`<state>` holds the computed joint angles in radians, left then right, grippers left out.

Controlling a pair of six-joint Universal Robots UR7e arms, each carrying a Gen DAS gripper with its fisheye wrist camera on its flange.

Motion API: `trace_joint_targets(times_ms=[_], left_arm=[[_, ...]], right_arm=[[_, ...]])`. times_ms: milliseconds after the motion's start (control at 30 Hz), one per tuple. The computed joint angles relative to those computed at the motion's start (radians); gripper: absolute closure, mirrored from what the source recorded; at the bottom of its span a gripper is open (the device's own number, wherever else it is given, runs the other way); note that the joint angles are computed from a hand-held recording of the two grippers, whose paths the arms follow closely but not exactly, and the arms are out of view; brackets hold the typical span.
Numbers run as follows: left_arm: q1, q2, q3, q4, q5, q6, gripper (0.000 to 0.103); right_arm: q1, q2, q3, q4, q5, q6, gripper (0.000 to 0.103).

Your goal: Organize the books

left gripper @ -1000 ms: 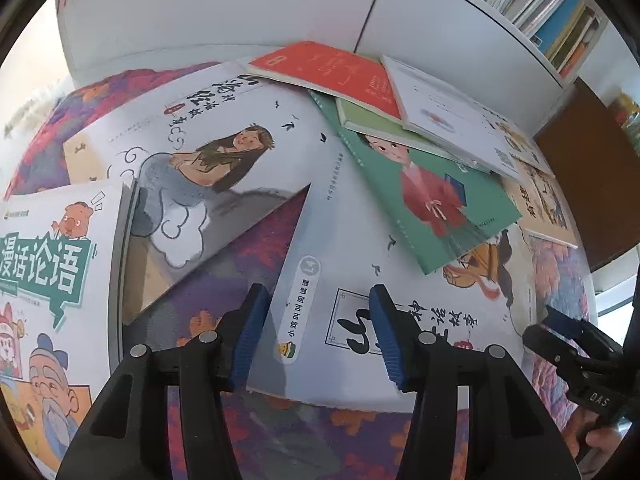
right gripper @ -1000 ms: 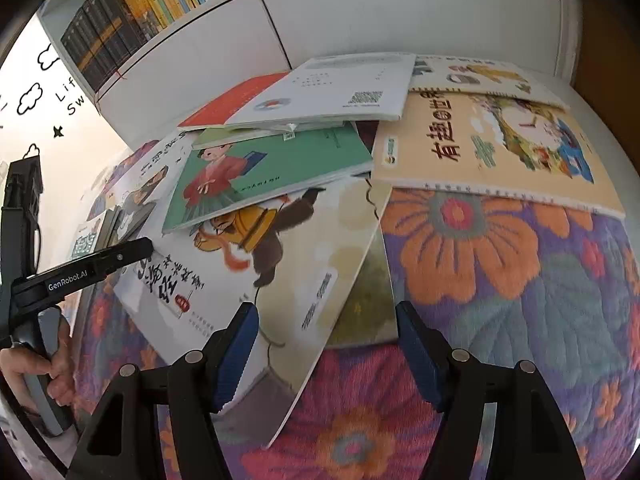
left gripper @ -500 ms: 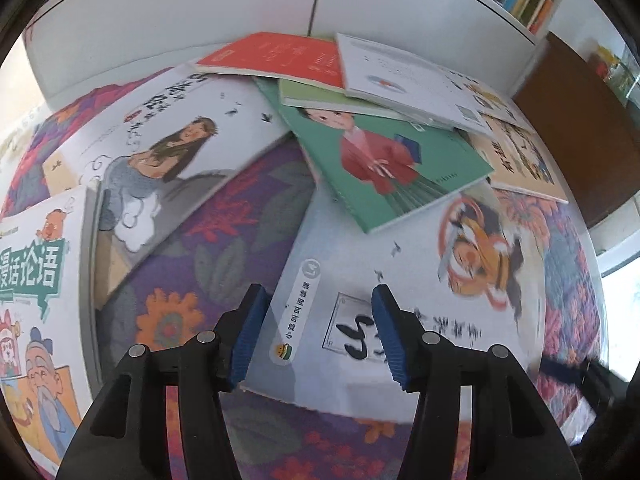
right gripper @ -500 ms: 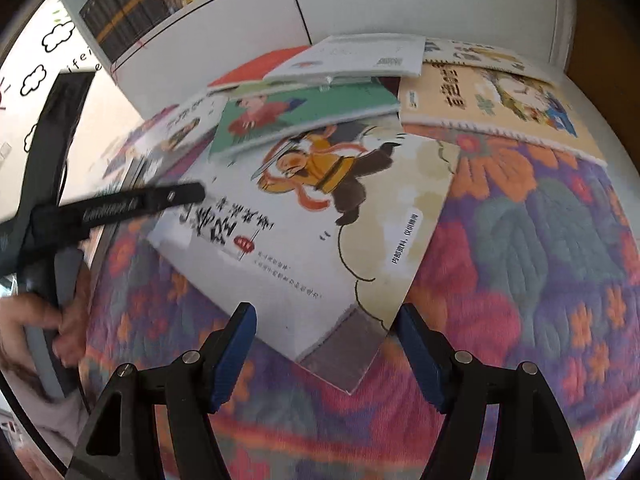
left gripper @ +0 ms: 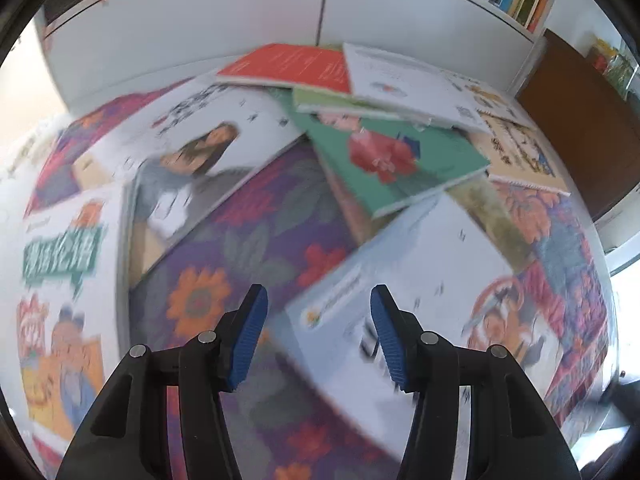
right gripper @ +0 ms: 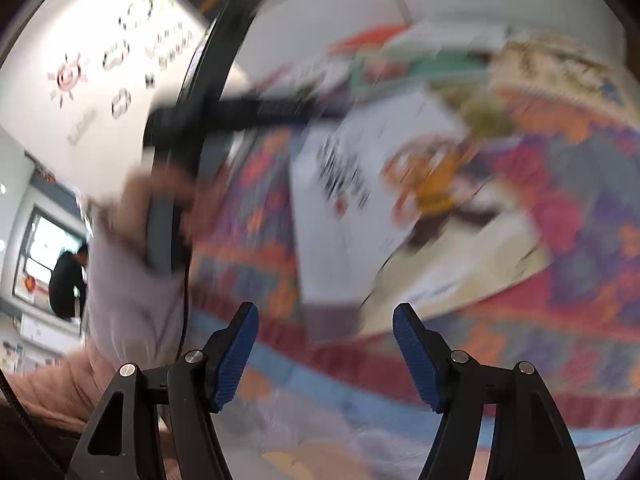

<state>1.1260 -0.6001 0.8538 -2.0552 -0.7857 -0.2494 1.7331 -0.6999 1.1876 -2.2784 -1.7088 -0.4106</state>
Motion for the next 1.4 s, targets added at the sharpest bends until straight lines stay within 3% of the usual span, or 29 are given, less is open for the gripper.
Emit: trace_joint_targets(times_ms=[133, 333, 533, 733, 900, 1100, 1300, 1367, 1400], left_arm=[[-0.013, -0.083, 0.149, -0.017, -0.006, -0.042, 0.053], [-0.037, -0.192, 0.328, -0.081, -0.06, -0.076, 0.053], [-0.047, -0.229, 0.392, -0.079, -0.079, -0.086, 0.053], [-0.014, -0.183, 0.31, -0.096, -0.129, -0.093, 0.053], [-0.006, -0.097, 0.157, -0.057, -0.14, -0.055, 0.053], [-0.014, 0.005, -0.007, -0.008, -0.109, 0.011, 0.053], [-0.022, -0.11, 0.189, -0.042, -0.098, -0.02, 0.053], [-0.012, -0.161, 0.263, -0.045, -0.149, -0.065, 0.053], [0.0, -0.192, 0.307, -0.065, -0.219, -0.075, 0.053]], right_arm=[[-0.01, 0.078, -0.139, -0.048, -0.093, -0.002, 0.034], [-0.023, 0.335, -0.565, 0.21, -0.186, 0.018, 0.034], [0.002, 0.334, -0.515, 0.133, -0.28, -0.055, 0.033], [0.01, 0.268, -0.384, 0.124, -0.297, -0.079, 0.031], [0.01, 0.159, -0.21, 0.124, -0.26, -0.04, 0.029], [-0.015, 0.046, -0.064, 0.22, -0.078, -0.036, 0.029], [-0.057, 0.051, -0.111, 0.235, -0.012, 0.03, 0.03], [-0.087, 0.069, -0.159, 0.284, 0.074, 0.05, 0.03], [-0.094, 0.077, -0.177, 0.3, 0.1, 0.053, 0.03]])
